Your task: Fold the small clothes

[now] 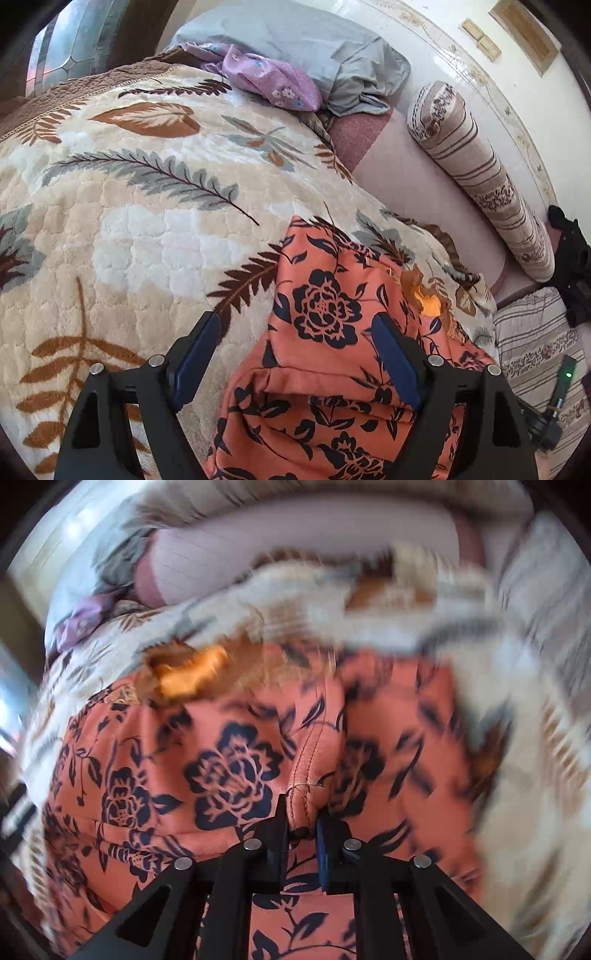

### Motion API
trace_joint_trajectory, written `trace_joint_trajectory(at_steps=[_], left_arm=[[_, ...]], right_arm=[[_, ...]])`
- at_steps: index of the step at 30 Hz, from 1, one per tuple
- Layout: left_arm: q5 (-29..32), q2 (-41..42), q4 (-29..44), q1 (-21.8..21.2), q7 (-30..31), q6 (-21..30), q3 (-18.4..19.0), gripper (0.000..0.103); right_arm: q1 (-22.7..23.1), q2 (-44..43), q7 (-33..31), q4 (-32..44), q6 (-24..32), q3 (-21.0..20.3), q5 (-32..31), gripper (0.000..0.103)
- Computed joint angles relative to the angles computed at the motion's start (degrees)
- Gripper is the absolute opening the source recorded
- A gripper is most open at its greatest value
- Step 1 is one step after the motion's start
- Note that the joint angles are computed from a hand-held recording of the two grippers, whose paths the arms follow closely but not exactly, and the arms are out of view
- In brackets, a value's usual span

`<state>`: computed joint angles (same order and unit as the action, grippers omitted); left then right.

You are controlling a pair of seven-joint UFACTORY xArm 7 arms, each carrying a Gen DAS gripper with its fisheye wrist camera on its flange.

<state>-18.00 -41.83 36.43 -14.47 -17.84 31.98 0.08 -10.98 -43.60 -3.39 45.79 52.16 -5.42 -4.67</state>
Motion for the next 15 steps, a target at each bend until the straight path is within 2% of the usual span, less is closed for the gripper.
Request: trace_joint_trajectory(at_steps=[2,4,5,6,7,9,10,12,15], left_arm=[[0.7,-0.6,-0.3,1.2,-0.8,-1.2,-0.5,0.084],[1.3,0.2,0.2,1.3,-1.2,-1.0,-0.9,0.084],[1.4,1.0,0.7,0.8,-0.9,-0.2,-0.7,0.084],[2.0,2.4,1.7,0.3,-0.3,2.0,-0.7,0.084],[3.0,4.0,2.8,0.1,0.6,5.0,-1.1,0.084],[7.0,7.1,4.6,-0.3,0.9,10.6,-1.9,0.084],[7.2,7.1,4.3,1.4,1.5,10.3,-3.8,0.083],[9.2,5.4,3.6,3.2,-1.0,8.0,-5.8,0.083],[10.8,1.9,1.3,3.9,-2.2,1.5,-7.0,0.084]], right_arm=[[-1.6,-2.9,1.4,-0.1,-0.6,0.4,-0.9,0.012],[-2.9,-3.1,2.7,-2.2,1.7,-1.0,-0.5,0.027],[-3.6,-2.4,2.2,-4.2,3.2,-1.5,-1.4,0.058],[-3.6,-1.5,1.3,-5.3,5.8,-2.1,-1.5,0.078],[-4.6,-2.5,-0.5,-7.2,5.9,-2.7,0.5,0.077],[-4.3,-7.5,0.6,-9.6,3.2,-4.9,1.4,0.077],[-4.7,-8.4,1.6,-9.1,3.2,-5.4,2.8,0.078],[-4.9,-9.8,2.8,-7.6,1.4,-6.3,4.9,0.078],[-0.4,-9.6,1.4,-4.2,-1.3,-9.8,11.0,0.078]])
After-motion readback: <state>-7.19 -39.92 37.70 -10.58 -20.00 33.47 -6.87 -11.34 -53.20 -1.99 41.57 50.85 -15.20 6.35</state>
